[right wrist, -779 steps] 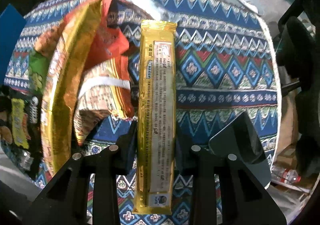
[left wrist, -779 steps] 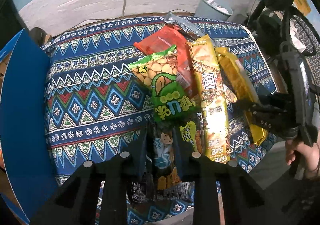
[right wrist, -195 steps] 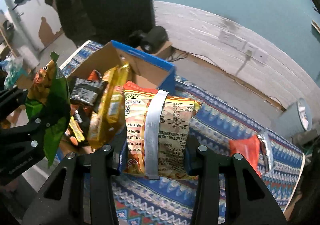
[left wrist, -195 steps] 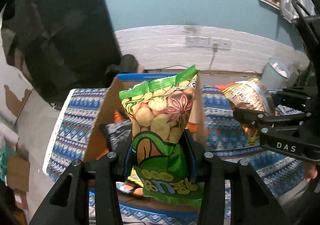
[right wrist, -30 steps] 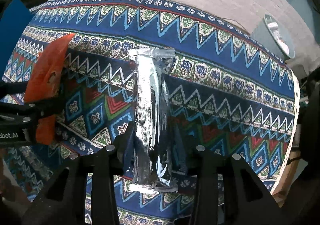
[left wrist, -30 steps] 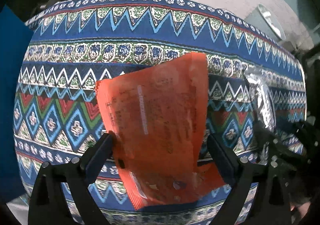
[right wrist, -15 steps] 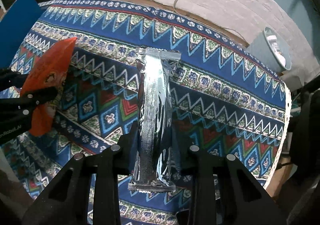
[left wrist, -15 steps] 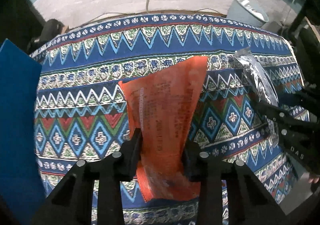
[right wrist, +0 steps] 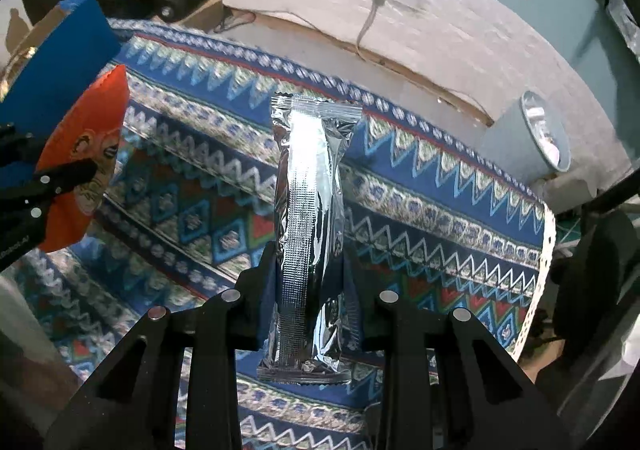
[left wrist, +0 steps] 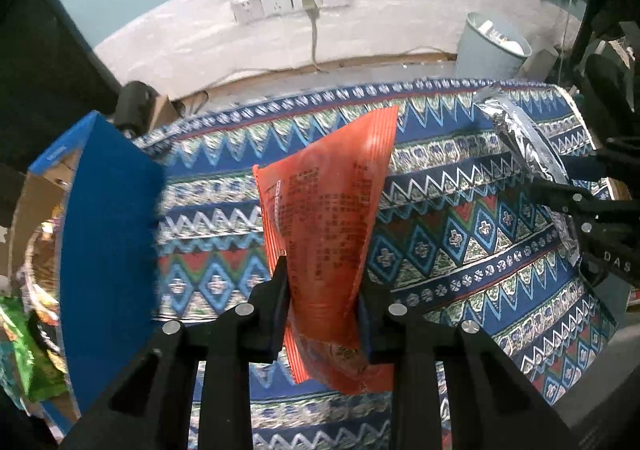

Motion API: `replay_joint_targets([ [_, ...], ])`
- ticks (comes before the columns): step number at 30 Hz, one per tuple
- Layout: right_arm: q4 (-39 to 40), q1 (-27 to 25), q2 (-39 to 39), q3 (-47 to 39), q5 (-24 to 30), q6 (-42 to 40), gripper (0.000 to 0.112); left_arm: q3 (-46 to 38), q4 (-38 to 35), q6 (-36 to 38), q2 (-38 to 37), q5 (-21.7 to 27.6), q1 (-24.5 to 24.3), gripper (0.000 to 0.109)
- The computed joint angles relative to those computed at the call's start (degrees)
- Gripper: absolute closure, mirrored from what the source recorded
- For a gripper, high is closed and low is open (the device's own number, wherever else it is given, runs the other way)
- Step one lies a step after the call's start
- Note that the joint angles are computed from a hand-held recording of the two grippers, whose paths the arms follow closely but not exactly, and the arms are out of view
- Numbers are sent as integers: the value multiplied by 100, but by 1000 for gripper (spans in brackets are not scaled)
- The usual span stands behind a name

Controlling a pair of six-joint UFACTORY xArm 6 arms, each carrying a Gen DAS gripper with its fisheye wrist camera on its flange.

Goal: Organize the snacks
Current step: 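Carry the orange bag and silver bar to the box and release them inside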

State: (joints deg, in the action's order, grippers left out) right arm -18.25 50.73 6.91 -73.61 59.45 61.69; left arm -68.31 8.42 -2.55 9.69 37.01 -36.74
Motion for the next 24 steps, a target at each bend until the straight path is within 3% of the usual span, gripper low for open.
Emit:
replay_joint_targets([
  [10, -125, 135, 376, -1003, 147, -161, 84, 504, 1101, -354, -810, -454, 231, 80],
  [17, -139, 244, 904, -2021, 322, -418, 84, 563, 714, -24, -1174, -433, 545, 80],
  [24, -62, 334, 1969, -3807, 662, -927, 84, 755, 655, 161, -1482, -579, 861, 80],
])
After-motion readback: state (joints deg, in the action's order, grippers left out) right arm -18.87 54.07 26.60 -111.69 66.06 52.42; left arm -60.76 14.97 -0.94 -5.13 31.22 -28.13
